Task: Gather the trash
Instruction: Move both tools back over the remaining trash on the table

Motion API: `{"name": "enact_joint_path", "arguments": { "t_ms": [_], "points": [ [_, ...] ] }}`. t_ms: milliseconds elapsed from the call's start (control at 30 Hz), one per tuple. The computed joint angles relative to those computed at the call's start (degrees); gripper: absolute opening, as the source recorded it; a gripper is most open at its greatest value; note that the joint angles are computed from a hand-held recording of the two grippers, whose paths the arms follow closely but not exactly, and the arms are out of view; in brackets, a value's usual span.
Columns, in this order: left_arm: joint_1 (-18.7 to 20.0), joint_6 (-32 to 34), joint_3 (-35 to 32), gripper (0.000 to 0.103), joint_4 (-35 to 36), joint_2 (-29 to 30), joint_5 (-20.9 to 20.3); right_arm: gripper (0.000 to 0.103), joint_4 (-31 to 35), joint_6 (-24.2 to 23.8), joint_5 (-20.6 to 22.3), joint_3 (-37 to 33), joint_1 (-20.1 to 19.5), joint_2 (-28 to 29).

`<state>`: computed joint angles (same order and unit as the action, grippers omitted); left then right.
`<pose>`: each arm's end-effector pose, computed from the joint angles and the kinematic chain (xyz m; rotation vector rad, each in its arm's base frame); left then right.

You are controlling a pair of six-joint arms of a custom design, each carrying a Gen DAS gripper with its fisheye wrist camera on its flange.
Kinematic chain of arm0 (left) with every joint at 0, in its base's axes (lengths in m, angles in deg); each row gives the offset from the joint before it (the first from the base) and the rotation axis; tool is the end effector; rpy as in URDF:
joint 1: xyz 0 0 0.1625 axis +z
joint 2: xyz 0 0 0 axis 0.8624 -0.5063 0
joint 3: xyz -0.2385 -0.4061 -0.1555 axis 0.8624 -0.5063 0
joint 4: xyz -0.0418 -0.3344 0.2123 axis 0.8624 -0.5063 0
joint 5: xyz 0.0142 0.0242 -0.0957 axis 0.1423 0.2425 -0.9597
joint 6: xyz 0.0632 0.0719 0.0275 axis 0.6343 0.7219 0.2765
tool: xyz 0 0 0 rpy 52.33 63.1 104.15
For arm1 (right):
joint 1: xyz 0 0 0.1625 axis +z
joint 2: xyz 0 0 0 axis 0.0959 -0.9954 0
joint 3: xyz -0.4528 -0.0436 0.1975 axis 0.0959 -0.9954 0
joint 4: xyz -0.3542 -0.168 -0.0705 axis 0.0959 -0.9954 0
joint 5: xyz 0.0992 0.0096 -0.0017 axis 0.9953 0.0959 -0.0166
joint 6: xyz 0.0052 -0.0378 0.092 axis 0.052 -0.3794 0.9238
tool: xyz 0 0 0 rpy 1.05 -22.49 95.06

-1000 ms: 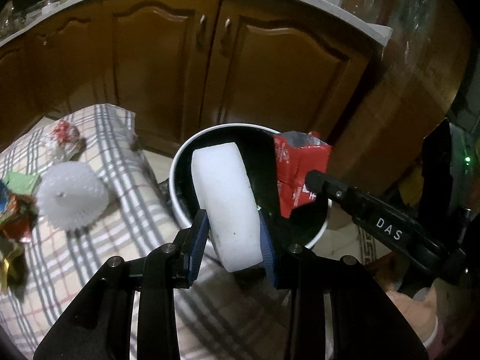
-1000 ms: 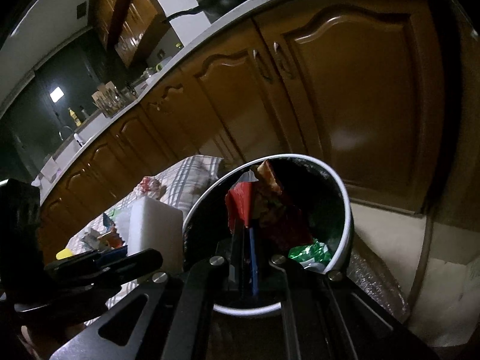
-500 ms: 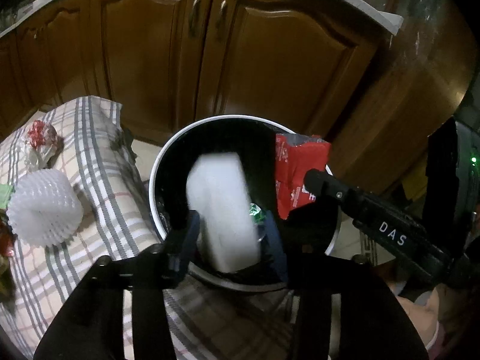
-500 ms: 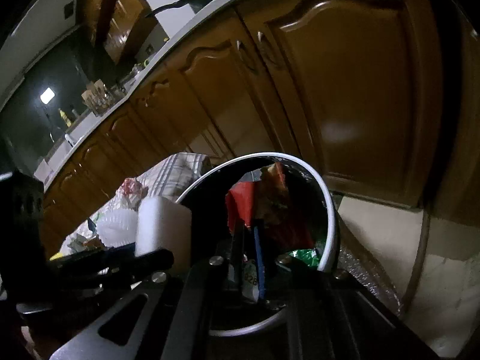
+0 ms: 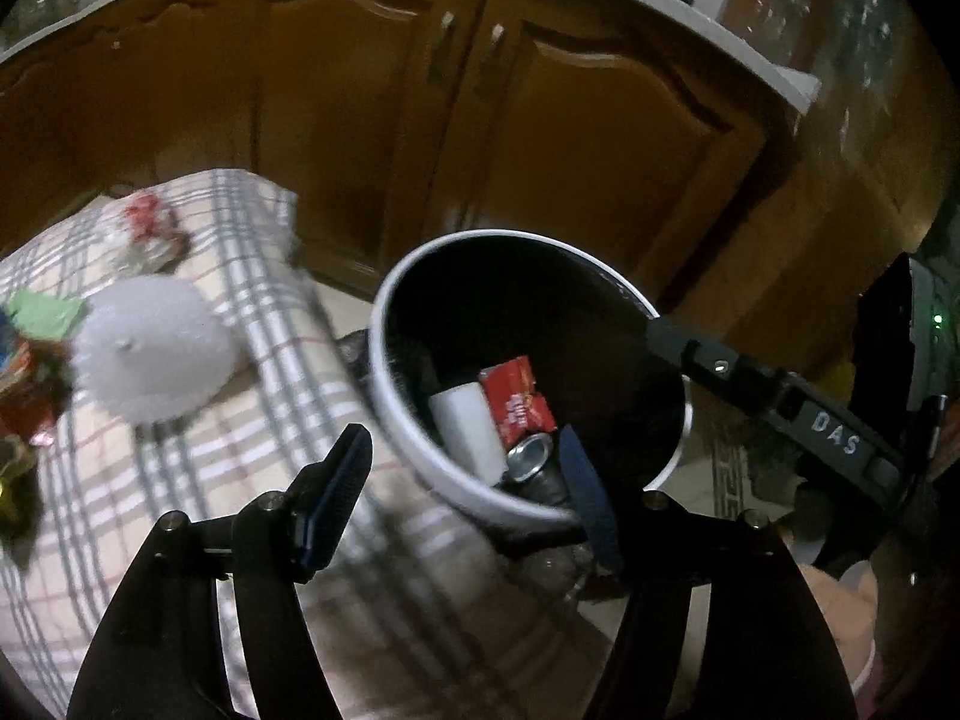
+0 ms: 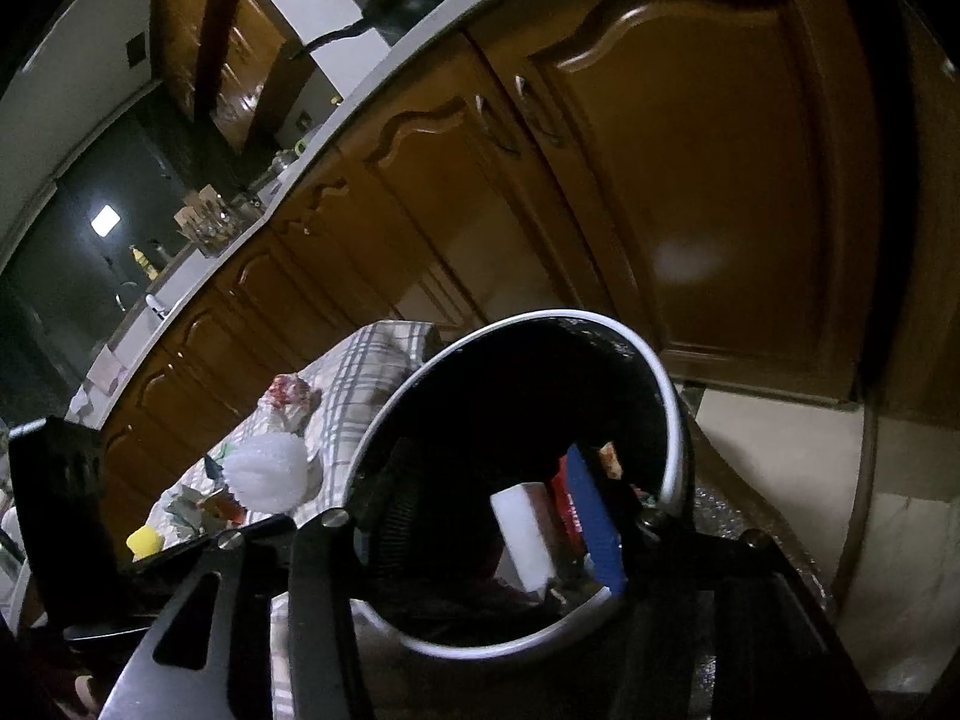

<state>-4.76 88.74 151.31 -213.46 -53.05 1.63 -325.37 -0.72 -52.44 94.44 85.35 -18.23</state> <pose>-0.2696 -0.6500 0.0277 1.2865 2.6488 -0.2733 0.0910 -0.5034 0.1819 -0.3813 -2.2031 1.5424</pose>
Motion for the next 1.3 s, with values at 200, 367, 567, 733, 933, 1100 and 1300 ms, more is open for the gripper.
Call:
{"name": "enact_joint_path", "arguments": {
  "t_ms": [200,367,567,733,933,1100,1300],
  "points": [
    [1.72,-0.61,3.03,0.067,-3.85,-3.16,1.47,0.074,-1.2,-1.94,-0.6,-1.65,3.01,2.22],
    [3.44,-1.11,4.52,0.067,-5.71,-5.7,3.12,0.077,0.76,-2.7,0.03,-3.88,5.05,4.0],
    [5.76,-1.97,6.13,0.067,-7.72,-8.53,4.42,0.078,5.82,-2.92,1.05,-7.39,6.7,6.16],
    [7.06,-2.13,6.92,0.067,-8.91,-9.93,6.11,0.079,9.97,-3.11,2.01,-10.18,7.37,7.89],
    [8.68,-2.41,7.04,0.067,-9.64,-11.29,7.52,0.079,13.59,-3.23,2.45,-12.71,7.9,9.2],
    [9.92,-3.24,5.99,0.067,-9.52,-11.73,8.57,0.079,16.34,-3.76,2.39,-14.35,8.03,9.65],
    [11.07,-3.73,3.96,0.067,-9.41,-11.98,9.53,0.079,19.69,-4.38,1.82,-16.45,7.95,9.75]
  ]
}}
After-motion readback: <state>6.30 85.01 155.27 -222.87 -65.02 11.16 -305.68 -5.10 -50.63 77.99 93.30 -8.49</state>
